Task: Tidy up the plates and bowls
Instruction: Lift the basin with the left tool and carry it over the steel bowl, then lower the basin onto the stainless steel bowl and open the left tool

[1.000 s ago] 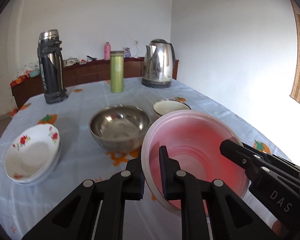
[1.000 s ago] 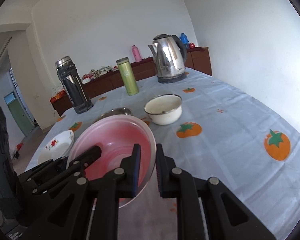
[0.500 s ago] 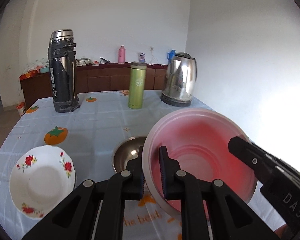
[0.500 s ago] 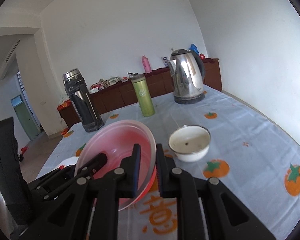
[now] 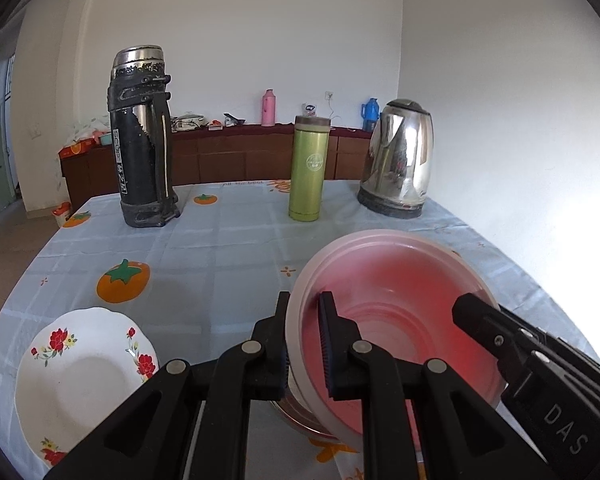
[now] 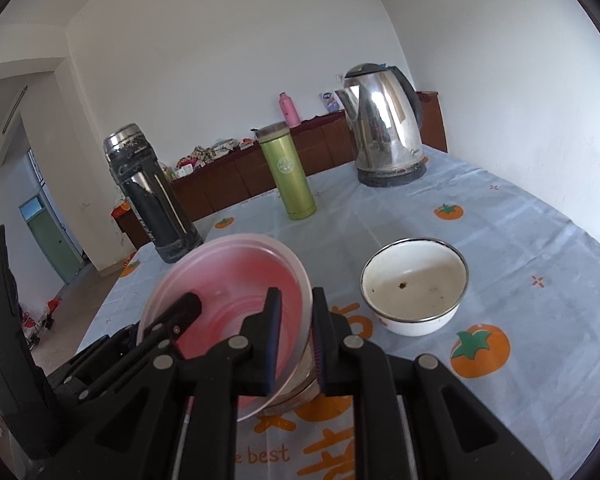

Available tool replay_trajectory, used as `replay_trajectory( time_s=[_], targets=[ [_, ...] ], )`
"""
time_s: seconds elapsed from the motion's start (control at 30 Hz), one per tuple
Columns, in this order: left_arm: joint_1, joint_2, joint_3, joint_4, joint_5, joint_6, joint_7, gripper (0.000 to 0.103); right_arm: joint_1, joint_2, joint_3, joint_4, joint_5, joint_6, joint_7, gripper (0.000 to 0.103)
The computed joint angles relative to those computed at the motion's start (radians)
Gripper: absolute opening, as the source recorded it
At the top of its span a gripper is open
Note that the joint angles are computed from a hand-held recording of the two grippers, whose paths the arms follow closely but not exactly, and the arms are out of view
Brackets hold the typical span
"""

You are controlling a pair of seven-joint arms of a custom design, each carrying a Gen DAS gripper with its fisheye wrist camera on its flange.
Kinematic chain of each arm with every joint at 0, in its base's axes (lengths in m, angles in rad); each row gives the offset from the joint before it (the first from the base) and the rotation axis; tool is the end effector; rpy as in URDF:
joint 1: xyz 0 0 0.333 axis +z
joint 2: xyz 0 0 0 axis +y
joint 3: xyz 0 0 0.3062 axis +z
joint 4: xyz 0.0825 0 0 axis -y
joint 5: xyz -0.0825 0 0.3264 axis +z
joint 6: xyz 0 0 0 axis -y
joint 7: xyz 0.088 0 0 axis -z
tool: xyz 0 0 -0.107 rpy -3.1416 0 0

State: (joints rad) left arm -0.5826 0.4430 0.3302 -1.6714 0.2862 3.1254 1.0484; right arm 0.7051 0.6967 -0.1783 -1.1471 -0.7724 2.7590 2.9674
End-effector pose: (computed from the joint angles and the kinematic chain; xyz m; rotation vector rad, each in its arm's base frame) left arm 0.6204 -0.2299 0.4997 -1.5251 1.7248 -1.0466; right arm 0.5896 0.4336 0.5008 -1.3553 1.6232 -0.6028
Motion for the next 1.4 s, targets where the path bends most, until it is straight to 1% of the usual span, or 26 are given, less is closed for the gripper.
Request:
replay_trajectory(
  time_s=[0.07, 0.13, 0.27, 0.37, 0.47, 0.67, 0.73, 0.8, 0.93, 1.0, 1.07, 1.1, 1.13, 1.17, 1.23, 1.27, 1.3, 1.33, 1.4],
  targets=[
    [-0.008, 0.014, 0.010, 0.012, 0.007, -0.011, -0.005, 0.015, -0.006, 0.016, 0.007, 0.019, 0.010, -0.010, -0.022, 0.014],
    [-0.004, 0.029, 0.007, 0.028, 0.013, -0.031, -0.006, 0.015, -0.019, 0.033, 0.020, 0.034, 0.034, -0.015, -0.049, 0.014],
    [-0.028, 0.054, 0.039, 0.049, 0.059, -0.063, -0.051, 0.015, -0.037, 0.062, 0.039, 0.059, 0.086, -0.024, -0.108, 0.014],
    [-0.028, 0.064, 0.048, 0.060, 0.095, -0.071, -0.088, 0.015, -0.047, 0.081, 0.049, 0.076, 0.124, -0.019, -0.148, 0.014],
    [-0.010, 0.070, 0.031, 0.069, 0.117, -0.081, -0.111, 0.015, -0.051, 0.096, 0.052, 0.093, 0.158, -0.019, -0.178, 0.014],
    [0.042, 0.086, -0.023, 0.095, 0.141, -0.112, -0.128, 0.015, -0.062, 0.144, 0.067, 0.152, 0.227, -0.034, -0.250, 0.014],
    [0.058, 0.088, -0.043, 0.099, 0.143, -0.117, -0.126, 0.015, -0.050, 0.153, 0.049, 0.171, 0.229, -0.047, -0.256, 0.014],
    [0.057, 0.090, -0.040, 0.101, 0.157, -0.117, -0.138, 0.015, -0.046, 0.159, 0.043, 0.181, 0.232, -0.052, -0.265, 0.014],
    [0.058, 0.091, -0.037, 0.098, 0.176, -0.115, -0.162, 0.015, -0.044, 0.165, 0.035, 0.180, 0.233, -0.030, -0.274, 0.015],
    [0.051, 0.091, -0.027, 0.093, 0.189, -0.106, -0.179, 0.015, -0.042, 0.164, 0.029, 0.173, 0.228, -0.016, -0.275, 0.016],
    [0.045, 0.092, -0.019, 0.091, 0.201, -0.100, -0.190, 0.015, -0.044, 0.161, 0.031, 0.161, 0.228, 0.005, -0.282, 0.020],
    [0.045, 0.092, -0.018, 0.091, 0.204, -0.096, -0.193, 0.015, -0.043, 0.155, 0.030, 0.149, 0.227, 0.022, -0.281, 0.025],
    [0.046, 0.092, -0.018, 0.089, 0.206, -0.091, -0.195, 0.016, -0.044, 0.154, 0.032, 0.144, 0.227, 0.036, -0.284, 0.032],
    [0.047, 0.092, -0.019, 0.087, 0.206, -0.086, -0.194, 0.016, -0.044, 0.154, 0.035, 0.141, 0.228, 0.048, -0.290, 0.035],
    [0.041, 0.092, -0.012, 0.086, 0.209, -0.087, -0.196, 0.016, -0.039, 0.152, 0.031, 0.138, 0.227, 0.059, -0.297, 0.049],
    [0.035, 0.093, -0.003, 0.087, 0.214, -0.090, -0.201, 0.017, -0.023, 0.145, 0.008, 0.128, 0.215, 0.060, -0.277, 0.053],
    [0.041, 0.091, -0.011, 0.084, 0.211, -0.085, -0.199, 0.017, -0.007, 0.138, -0.017, 0.118, 0.198, 0.059, -0.248, 0.060],
    [0.045, 0.091, -0.015, 0.085, 0.207, -0.086, -0.196, 0.018, 0.011, 0.125, -0.049, 0.096, 0.171, 0.068, -0.209, 0.062],
    [0.041, 0.090, -0.011, 0.084, 0.210, -0.087, -0.200, 0.018, 0.021, 0.105, -0.070, 0.062, 0.137, 0.090, -0.157, 0.062]
  ],
)
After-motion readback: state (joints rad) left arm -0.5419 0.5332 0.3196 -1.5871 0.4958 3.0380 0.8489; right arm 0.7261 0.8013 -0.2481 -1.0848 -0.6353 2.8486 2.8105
